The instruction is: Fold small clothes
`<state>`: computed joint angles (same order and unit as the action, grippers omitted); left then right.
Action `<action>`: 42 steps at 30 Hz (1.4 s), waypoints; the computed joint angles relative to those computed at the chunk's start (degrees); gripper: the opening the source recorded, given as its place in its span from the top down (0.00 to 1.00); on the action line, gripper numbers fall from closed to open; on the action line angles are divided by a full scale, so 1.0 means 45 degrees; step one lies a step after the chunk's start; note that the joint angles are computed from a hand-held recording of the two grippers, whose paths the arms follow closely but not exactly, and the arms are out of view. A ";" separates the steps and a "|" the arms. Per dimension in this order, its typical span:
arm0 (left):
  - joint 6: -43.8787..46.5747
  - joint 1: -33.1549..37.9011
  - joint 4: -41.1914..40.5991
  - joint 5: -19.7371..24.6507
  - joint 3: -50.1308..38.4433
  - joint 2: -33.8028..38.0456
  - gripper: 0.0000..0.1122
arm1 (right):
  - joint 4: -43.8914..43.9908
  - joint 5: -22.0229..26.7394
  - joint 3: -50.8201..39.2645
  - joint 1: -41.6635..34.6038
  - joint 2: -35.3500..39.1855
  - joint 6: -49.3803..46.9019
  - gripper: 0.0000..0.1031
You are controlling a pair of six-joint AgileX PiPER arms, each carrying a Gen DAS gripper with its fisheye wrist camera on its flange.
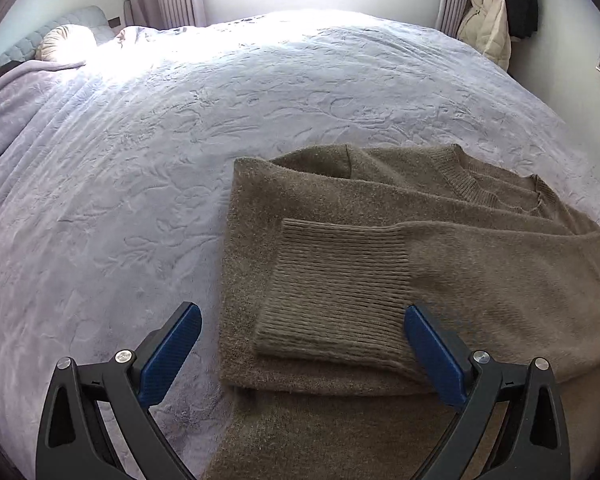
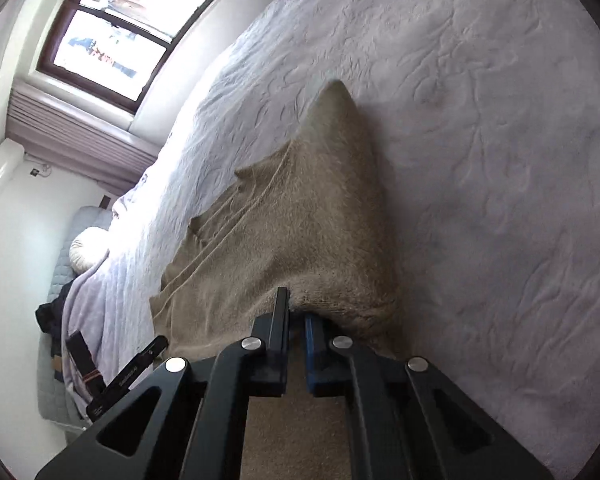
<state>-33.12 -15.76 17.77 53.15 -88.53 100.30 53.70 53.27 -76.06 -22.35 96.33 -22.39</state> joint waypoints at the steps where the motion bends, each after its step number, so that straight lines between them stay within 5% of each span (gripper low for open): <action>1: 0.0070 -0.0030 0.0086 -0.0003 0.0069 0.0060 0.09 | -0.0042 -0.0232 0.0170 -0.0090 -0.0131 -0.0295 0.94; 6: 0.0130 -0.0005 0.0060 -0.0366 0.0459 0.0096 0.09 | 0.0857 0.1179 0.0357 -0.0810 0.0848 -0.1193 0.92; 10: 0.0460 0.0132 0.0046 -0.0209 0.0739 -0.0325 0.09 | 0.0287 0.1427 0.0735 -0.1010 0.0021 -0.1242 0.88; 18: 0.1627 0.0863 -0.1083 -0.0225 0.1078 -0.1572 0.09 | -0.0631 0.0322 0.1142 -0.0551 -0.2103 -0.1877 0.83; 25: 0.0906 -0.0464 0.0833 0.0811 -0.0507 0.0419 0.09 | -0.3893 -0.0144 -0.1187 0.1859 -0.0082 0.0948 0.83; 29: 0.1381 0.0401 -0.0705 -0.0838 0.1344 -0.0602 0.09 | -0.2606 -0.0212 0.0334 0.1319 -0.0451 -0.0591 0.83; 31: 0.1980 0.0901 -0.1793 -0.0684 0.1376 -0.0839 0.09 | -0.2281 0.0002 0.0637 0.1036 -0.0859 -0.1046 0.83; 35: 0.1535 0.0509 -0.1086 -0.0031 0.1944 -0.1698 0.09 | -0.1168 0.0541 0.1557 0.0252 -0.2025 -0.2183 0.83; 42: 0.1529 -0.0405 -0.1281 0.0195 0.4450 -0.4663 0.09 | -0.0480 0.1976 0.3397 -0.1031 -0.4334 -0.3297 0.55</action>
<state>-26.24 -17.59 12.00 54.02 -68.50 79.31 51.53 62.16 -60.77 -26.99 76.83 -37.23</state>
